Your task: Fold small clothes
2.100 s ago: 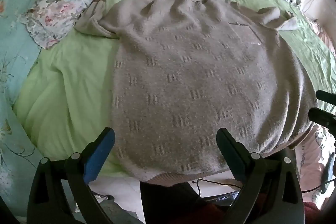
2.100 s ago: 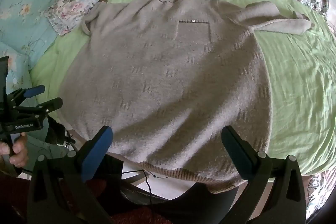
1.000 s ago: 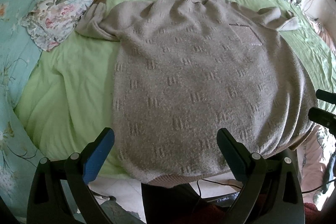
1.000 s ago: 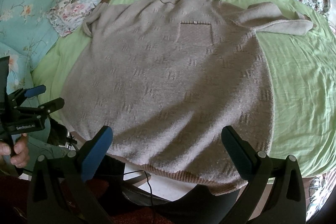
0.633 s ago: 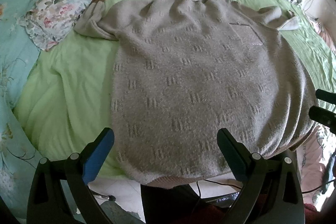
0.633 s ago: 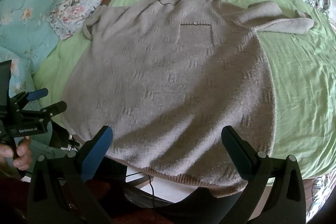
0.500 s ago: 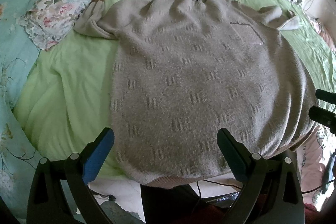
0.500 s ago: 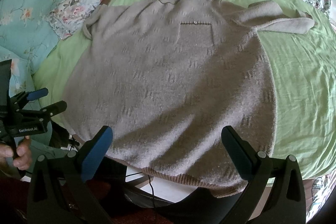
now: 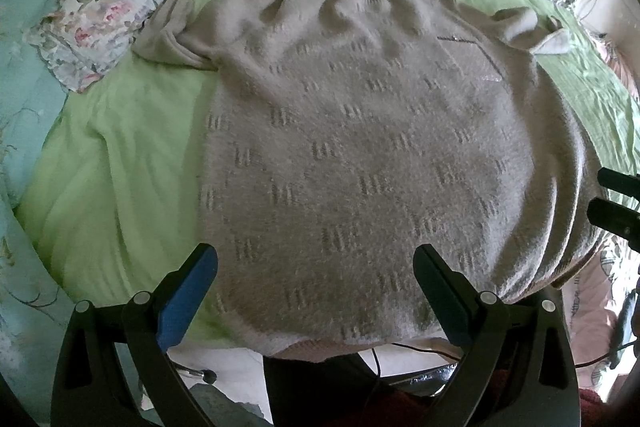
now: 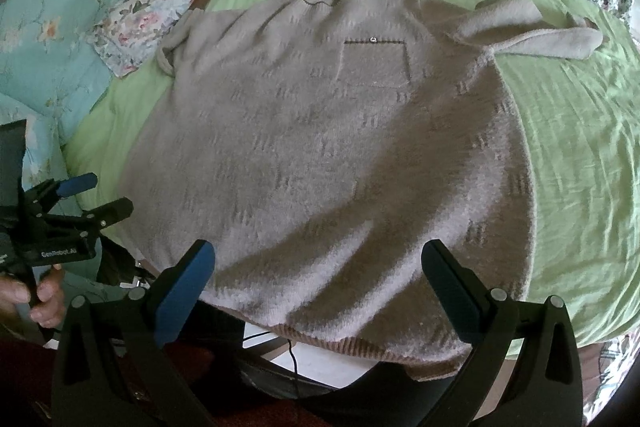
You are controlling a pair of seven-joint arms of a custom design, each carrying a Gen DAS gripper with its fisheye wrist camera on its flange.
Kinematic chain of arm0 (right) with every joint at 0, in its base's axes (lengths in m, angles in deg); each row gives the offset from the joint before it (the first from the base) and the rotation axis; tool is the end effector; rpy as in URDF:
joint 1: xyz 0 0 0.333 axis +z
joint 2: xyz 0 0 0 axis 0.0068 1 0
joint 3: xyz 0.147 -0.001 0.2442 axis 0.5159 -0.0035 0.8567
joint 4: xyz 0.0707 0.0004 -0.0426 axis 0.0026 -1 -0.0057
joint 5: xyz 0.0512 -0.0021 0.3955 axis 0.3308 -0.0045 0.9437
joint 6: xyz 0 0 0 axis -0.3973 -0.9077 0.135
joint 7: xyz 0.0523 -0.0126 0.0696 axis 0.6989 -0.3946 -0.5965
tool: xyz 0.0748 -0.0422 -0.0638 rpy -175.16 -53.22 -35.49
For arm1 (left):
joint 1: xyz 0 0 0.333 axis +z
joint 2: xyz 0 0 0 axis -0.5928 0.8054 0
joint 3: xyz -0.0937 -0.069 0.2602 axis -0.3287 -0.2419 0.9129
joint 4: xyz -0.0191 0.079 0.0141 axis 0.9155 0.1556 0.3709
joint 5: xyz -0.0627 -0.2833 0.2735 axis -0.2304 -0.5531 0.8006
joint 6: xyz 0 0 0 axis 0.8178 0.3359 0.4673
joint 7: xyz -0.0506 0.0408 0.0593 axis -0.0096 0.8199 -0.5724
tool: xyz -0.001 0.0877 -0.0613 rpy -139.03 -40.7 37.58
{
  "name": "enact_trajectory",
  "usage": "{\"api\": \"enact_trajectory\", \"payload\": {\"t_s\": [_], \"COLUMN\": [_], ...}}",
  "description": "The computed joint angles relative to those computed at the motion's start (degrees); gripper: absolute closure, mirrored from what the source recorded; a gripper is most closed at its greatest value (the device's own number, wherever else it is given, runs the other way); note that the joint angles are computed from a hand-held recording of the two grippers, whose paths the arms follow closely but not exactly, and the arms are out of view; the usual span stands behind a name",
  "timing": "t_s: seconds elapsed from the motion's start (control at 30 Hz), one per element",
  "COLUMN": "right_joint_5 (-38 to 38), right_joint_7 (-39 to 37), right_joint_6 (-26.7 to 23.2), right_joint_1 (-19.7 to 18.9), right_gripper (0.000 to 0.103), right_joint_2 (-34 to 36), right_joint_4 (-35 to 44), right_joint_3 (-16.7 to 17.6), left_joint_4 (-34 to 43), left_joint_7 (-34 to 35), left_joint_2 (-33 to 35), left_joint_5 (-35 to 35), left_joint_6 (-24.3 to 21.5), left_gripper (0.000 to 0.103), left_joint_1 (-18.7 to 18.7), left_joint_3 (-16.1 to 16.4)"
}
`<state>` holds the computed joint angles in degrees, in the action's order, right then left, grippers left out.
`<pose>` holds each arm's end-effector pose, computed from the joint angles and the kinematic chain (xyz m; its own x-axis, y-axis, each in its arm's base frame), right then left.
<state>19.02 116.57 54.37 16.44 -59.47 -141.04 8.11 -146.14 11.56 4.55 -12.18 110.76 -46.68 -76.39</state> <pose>0.4167 0.1975 0.5664 -0.1940 -0.9736 -0.1206 -0.8802 0.2270 -0.4168 0.4716 -0.1929 0.5407 -0.2653 -0.9638 -0.0250 -0.8439 0.2447 -0.4774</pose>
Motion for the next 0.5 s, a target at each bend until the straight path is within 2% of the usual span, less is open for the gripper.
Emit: {"api": "enact_trajectory", "payload": {"t_s": [0.13,0.23,0.27,0.37,0.5], "right_joint_5": [0.59,3.45,3.82,2.45,3.94], "right_joint_7": [-1.69,-3.50,-3.89,-5.71,-11.09], "right_joint_6": [1.14,1.83,2.28,3.53,6.04], "right_joint_1": [-0.05,0.18,0.02,-1.03,-1.40], "right_gripper": [0.000,0.000,0.000,0.000,0.000], "right_joint_2": [1.33,2.75,3.05,4.71,7.69], "right_joint_4": [0.75,1.91,2.07,3.00,4.86], "right_joint_3": [-0.94,-2.60,-2.76,-2.65,-4.62], "left_joint_4": [2.38,4.30,5.46,8.04,14.97], "left_joint_7": [0.05,-0.31,0.09,1.98,6.62], "left_joint_2": [2.25,4.44,5.28,8.14,14.57], "left_joint_5": [0.42,1.21,0.82,0.38,-0.75], "left_joint_6": [-0.93,0.09,-1.15,0.04,0.30], "left_gripper": [0.004,0.004,0.004,0.004,0.004], "left_joint_1": [0.39,0.85,0.82,0.95,1.51], "left_joint_3": [0.07,0.04,0.23,0.67,1.35]}}
